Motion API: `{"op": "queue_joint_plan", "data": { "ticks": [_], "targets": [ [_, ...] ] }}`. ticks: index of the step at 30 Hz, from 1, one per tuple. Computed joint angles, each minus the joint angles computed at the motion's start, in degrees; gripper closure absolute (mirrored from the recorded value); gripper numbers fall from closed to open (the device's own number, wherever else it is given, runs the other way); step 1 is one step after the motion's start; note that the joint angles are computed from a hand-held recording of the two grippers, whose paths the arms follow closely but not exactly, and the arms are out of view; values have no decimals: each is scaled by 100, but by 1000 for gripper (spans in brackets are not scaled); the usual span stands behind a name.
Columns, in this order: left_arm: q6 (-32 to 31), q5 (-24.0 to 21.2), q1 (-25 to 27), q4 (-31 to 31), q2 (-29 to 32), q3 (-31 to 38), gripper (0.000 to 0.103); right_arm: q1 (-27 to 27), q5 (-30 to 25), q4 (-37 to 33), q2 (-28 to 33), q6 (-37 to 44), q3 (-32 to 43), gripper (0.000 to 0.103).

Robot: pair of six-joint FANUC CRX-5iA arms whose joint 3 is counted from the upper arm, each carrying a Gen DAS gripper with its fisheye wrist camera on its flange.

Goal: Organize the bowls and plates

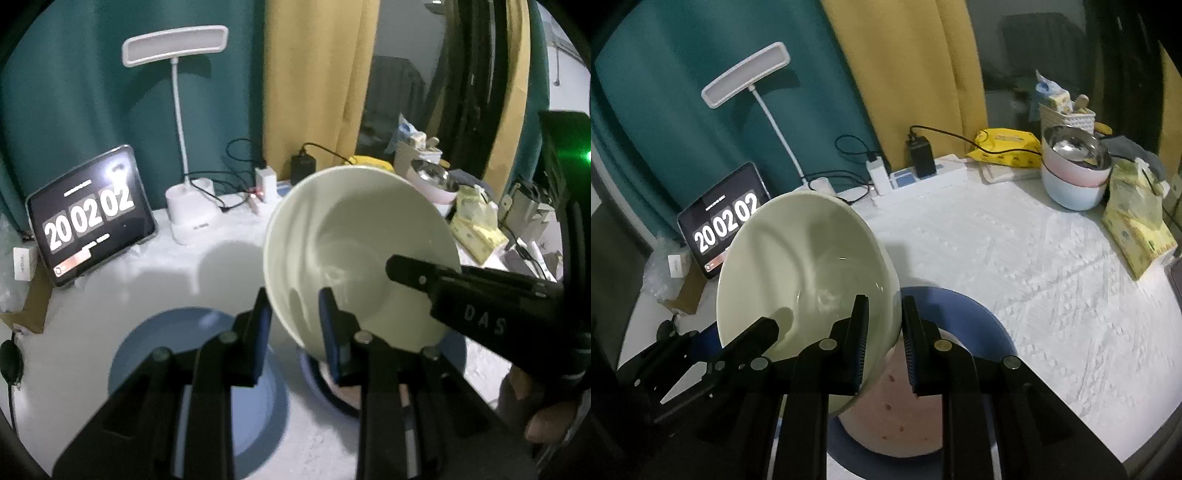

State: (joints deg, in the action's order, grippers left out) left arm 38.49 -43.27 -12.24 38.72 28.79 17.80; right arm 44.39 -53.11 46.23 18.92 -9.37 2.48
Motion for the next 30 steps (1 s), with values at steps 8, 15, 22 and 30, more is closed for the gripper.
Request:
{"op": "queue_joint_plan", "data": {
  "ticks": [8,15,22,30],
  "targets": [
    [32,-44,-111,-147,-38,-104,77,14,64,-25,-239,-221,-421,84],
    [114,-130,-187,-374,-39,-169,77,20,163,-211,-364,-263,-692,84],
    [286,-186,-250,-629,-20,-194,77,8,228,-448,-393,-117,-801,83],
    [372,-295,-269,-804,9,-191,77,-5,199,-606,-364,66,-788,83]
  ]
}}
